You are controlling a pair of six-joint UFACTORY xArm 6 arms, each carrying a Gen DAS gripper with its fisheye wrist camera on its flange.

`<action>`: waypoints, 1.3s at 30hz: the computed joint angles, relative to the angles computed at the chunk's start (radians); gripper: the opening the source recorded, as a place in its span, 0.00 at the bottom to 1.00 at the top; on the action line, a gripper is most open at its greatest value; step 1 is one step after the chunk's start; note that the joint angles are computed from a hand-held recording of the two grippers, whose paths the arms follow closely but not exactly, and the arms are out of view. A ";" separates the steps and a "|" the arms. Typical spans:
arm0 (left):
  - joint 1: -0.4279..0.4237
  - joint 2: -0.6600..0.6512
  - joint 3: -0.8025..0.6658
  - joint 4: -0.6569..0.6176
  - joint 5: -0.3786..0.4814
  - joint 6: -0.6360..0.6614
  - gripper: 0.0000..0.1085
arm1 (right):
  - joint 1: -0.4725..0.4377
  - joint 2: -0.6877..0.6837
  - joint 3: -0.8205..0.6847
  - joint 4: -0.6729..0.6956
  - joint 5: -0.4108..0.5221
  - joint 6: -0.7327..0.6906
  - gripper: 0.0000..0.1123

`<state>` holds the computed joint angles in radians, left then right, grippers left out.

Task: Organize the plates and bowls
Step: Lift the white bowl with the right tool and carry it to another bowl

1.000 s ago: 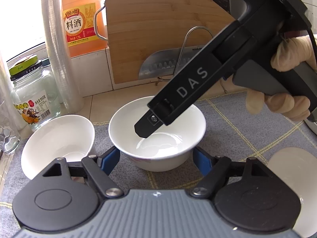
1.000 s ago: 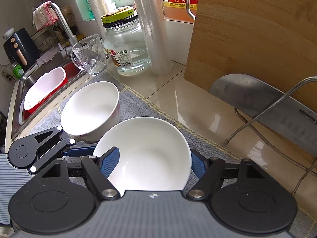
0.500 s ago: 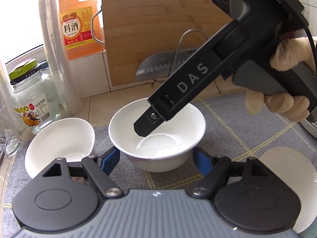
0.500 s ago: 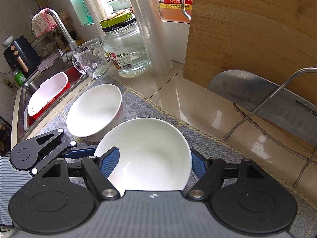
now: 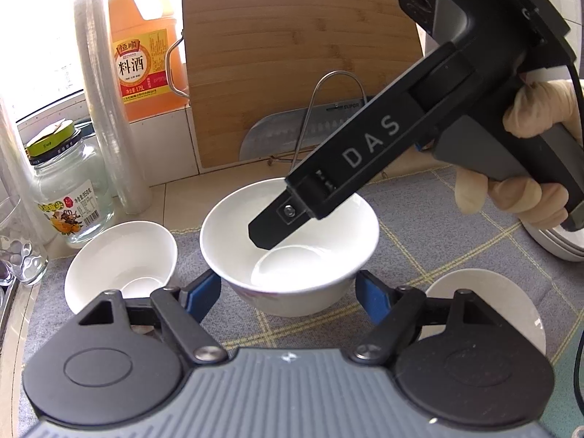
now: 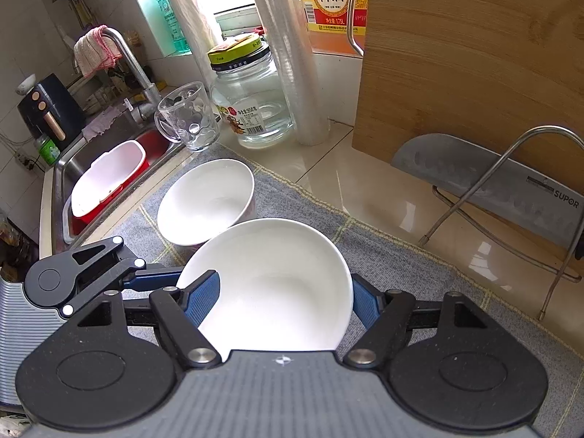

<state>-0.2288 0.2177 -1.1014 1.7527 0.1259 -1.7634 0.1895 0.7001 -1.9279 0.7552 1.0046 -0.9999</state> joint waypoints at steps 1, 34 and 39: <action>-0.002 -0.006 0.006 0.000 0.001 0.002 0.74 | -0.001 -0.010 0.012 0.004 -0.001 -0.004 0.72; -0.070 -0.098 0.052 0.181 -0.155 -0.032 0.74 | -0.065 -0.454 0.609 0.118 -0.245 -0.063 0.72; -0.073 -0.089 0.041 0.184 -0.186 -0.012 0.74 | -0.076 -0.497 0.670 0.121 -0.275 -0.053 0.72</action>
<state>-0.3013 0.1287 -1.0600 1.9371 -0.0598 -1.7756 0.1131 0.2027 -1.2581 0.8763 0.7294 -1.0528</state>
